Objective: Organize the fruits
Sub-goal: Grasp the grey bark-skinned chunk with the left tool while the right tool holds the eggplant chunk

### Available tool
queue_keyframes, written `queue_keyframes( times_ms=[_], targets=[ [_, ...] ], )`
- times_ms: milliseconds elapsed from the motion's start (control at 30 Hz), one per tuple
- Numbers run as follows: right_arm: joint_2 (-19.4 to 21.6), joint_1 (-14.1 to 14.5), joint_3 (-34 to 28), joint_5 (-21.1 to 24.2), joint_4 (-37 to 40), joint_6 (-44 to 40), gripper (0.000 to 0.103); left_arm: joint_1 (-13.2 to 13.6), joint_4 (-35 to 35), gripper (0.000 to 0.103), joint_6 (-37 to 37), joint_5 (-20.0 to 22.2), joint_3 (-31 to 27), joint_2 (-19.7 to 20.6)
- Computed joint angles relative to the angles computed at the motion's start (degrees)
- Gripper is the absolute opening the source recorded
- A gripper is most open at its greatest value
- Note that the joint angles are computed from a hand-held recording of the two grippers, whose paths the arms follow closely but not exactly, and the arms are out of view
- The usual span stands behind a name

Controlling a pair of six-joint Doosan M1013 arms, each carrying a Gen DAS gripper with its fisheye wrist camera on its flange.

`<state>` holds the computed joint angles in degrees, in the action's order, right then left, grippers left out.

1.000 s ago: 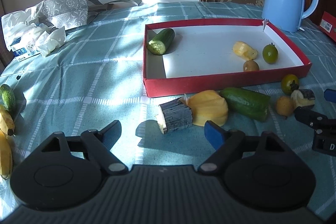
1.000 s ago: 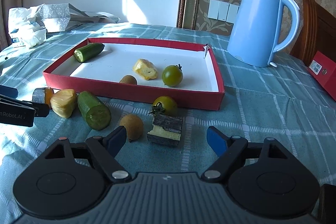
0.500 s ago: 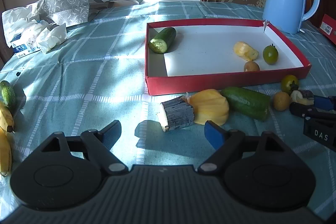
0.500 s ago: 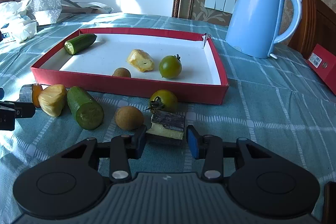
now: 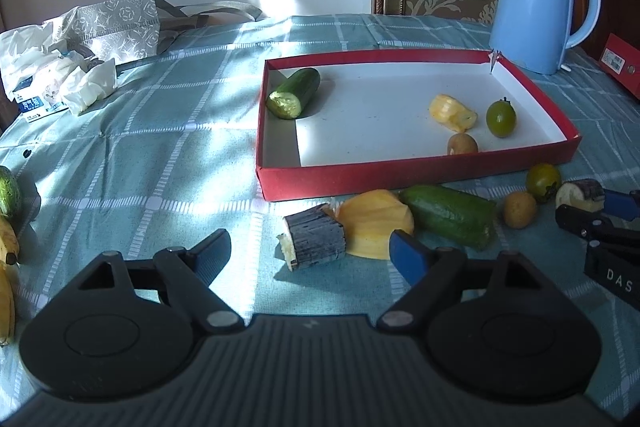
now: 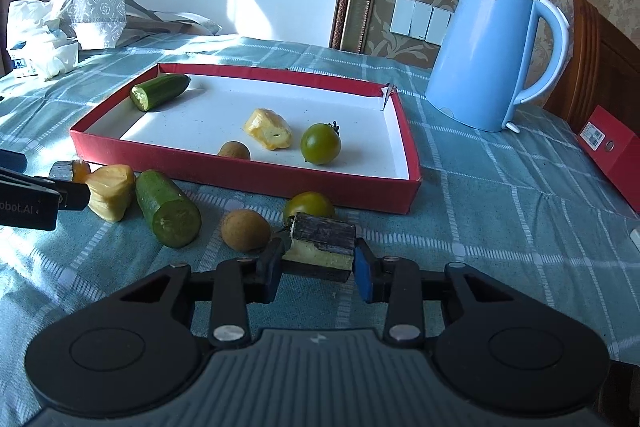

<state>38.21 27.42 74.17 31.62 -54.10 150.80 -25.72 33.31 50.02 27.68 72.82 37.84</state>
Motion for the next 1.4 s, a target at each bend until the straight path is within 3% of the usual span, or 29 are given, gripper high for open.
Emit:
queue_keyframes(
  times_ms=[167, 467, 633, 733, 867, 967, 1100, 1333, 1400],
  targets=[
    [-0.6, -0.2, 0.8, 0.3, 0.7, 0.8, 0.036, -0.7, -2.4, 0.085, 5.4, -1.8, -0.3, 0.2],
    [-0.9, -0.4, 1.4, -0.6, 1.9, 0.3, 0.036, -1.6, 5.3, 0.087, -1.9, 2.9, -3.4, 2.8],
    [-1.1, -0.5, 1.6, -1.0, 2.1, -0.1, 0.036, -0.8, 0.6, 0.082, -0.4, 1.2, -2.8, 2.2],
    [-1.1, -0.6, 1.6, -1.1, 2.1, 0.3, 0.036, -0.6, 0.4, 0.087, 0.5, 0.9, -2.3, 2.0],
    [-1.1, -0.6, 1.7, -1.3, 1.7, 0.7, 0.036, -0.8, 1.1, 0.083, 0.2, 0.6, -1.7, 1.7],
    [-1.1, -0.6, 1.7, -1.4, 2.0, 0.3, 0.036, -0.2, -3.0, 0.081, 2.7, -0.4, -1.2, 1.1],
    [-1.2, -0.7, 1.9, -1.7, 1.6, 0.8, 0.036, 0.4, 0.4, 0.08, -2.6, -0.9, 0.7, -0.2],
    [-1.0, -0.6, 1.5, -1.9, 1.9, 0.0, 0.036, 0.2, 4.0, 0.081, -8.3, 2.1, -1.1, 0.9],
    [-1.2, -0.6, 1.7, -2.1, 1.7, -0.2, 0.036, 0.6, 1.9, 0.085, -7.7, 2.0, -1.1, 1.0]
  ],
)
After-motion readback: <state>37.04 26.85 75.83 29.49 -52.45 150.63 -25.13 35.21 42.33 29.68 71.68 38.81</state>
